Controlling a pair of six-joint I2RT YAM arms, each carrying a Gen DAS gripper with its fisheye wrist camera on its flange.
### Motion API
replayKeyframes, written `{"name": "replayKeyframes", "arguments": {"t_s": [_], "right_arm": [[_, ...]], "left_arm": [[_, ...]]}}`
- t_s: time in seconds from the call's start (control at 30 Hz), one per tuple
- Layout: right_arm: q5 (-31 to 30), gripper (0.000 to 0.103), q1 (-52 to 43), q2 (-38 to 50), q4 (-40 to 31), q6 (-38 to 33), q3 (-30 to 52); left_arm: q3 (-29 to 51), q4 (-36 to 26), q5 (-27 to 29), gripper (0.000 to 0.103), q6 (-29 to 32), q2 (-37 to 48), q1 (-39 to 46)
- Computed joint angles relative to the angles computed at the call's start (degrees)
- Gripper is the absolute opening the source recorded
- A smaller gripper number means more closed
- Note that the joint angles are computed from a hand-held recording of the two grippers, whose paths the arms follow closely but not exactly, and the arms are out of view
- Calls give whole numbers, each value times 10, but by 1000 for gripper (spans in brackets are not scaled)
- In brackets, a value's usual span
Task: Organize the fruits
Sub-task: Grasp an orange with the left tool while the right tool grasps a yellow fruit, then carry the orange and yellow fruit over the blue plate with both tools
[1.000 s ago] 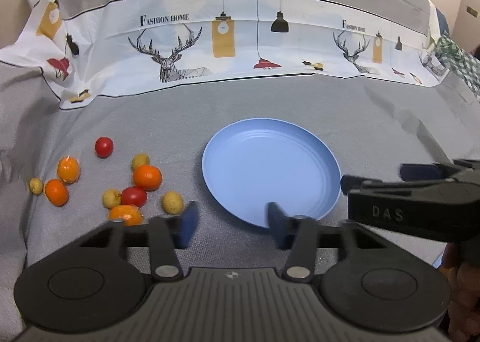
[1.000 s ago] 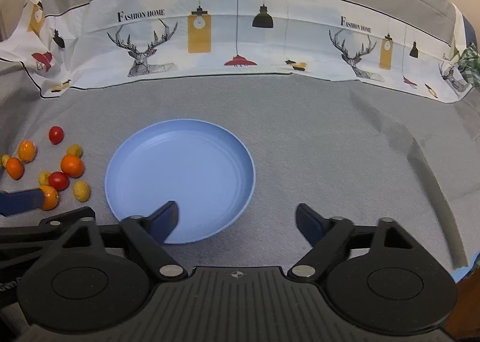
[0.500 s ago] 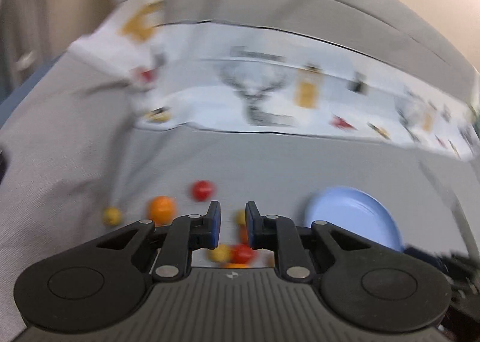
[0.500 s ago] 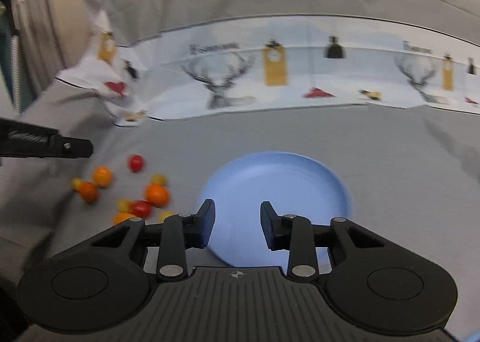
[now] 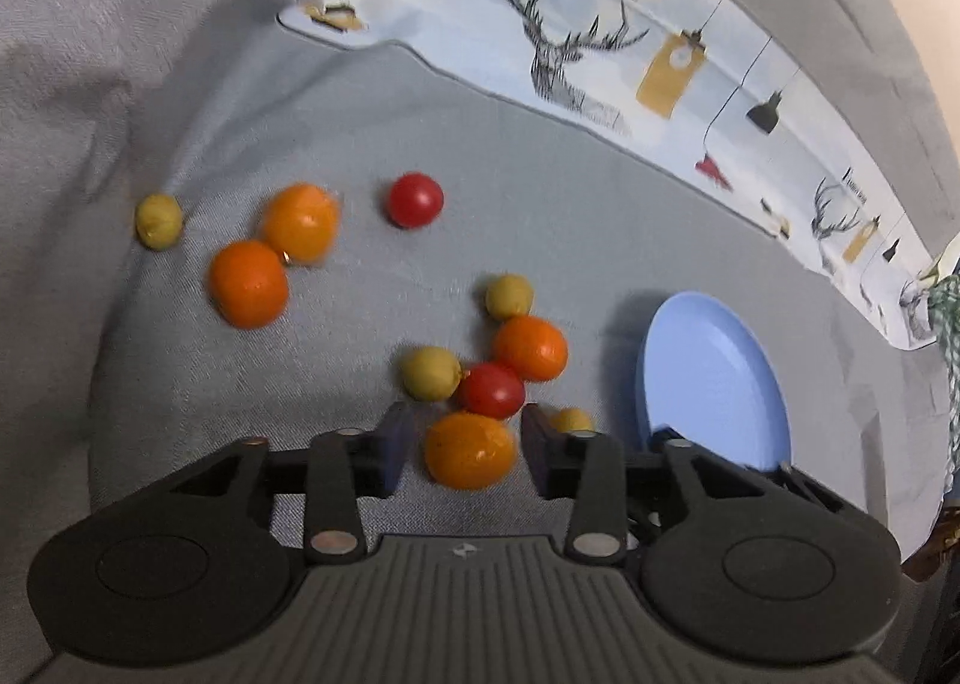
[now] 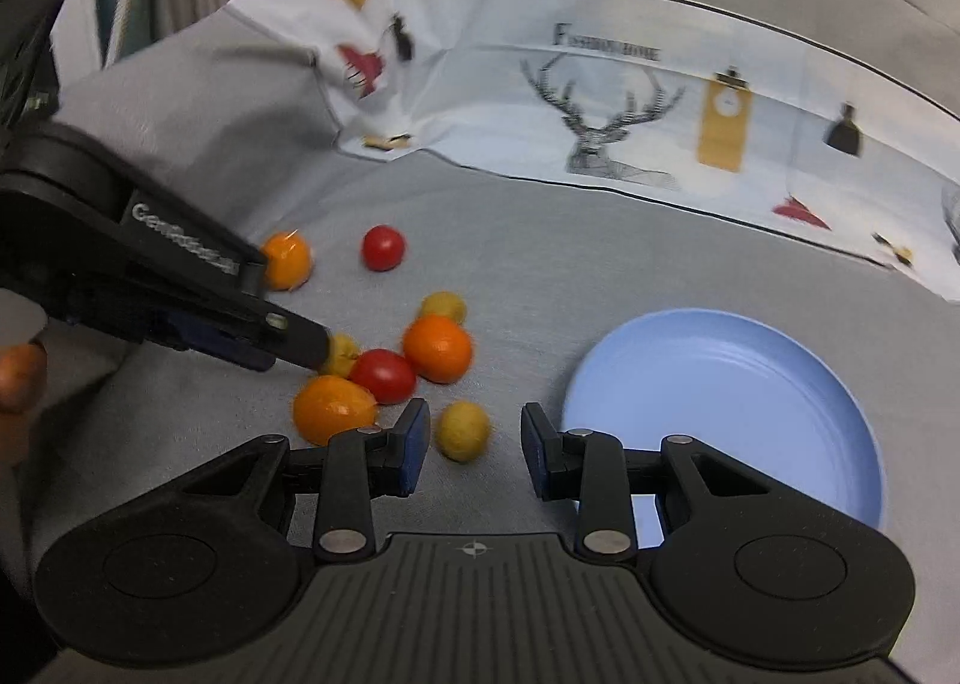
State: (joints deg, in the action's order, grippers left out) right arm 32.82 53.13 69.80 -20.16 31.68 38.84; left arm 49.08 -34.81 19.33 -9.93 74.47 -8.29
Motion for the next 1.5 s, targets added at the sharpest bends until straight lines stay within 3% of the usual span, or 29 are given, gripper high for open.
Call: {"name": "replayKeyframes", "arguments": {"t_s": [0.13, 0.47, 0.57, 0.73, 0.87, 1.23, 1.5], "right_arm": [[6, 36, -2, 52, 17, -30, 15], [-14, 35, -29, 105, 44, -53, 11], [-18, 26, -29, 99, 49, -59, 7], [-16, 26, -17, 68, 38, -61, 2], [-58, 26, -21, 40, 21, -36, -2], [-114, 26, -53, 34, -2, -10, 0], [-76, 26, -38, -21, -48, 9, 12]], "left_arm": [[5, 0, 5, 50, -11, 31, -8], [11, 24, -61, 48, -14, 67, -79], [10, 21, -65, 44, -11, 60, -77], [12, 6, -61, 44, -17, 30, -53], [25, -28, -82, 44, -20, 34, -47], [49, -57, -139, 44, -13, 66, -91], [73, -76, -175, 43, 1, 50, -134]]}}
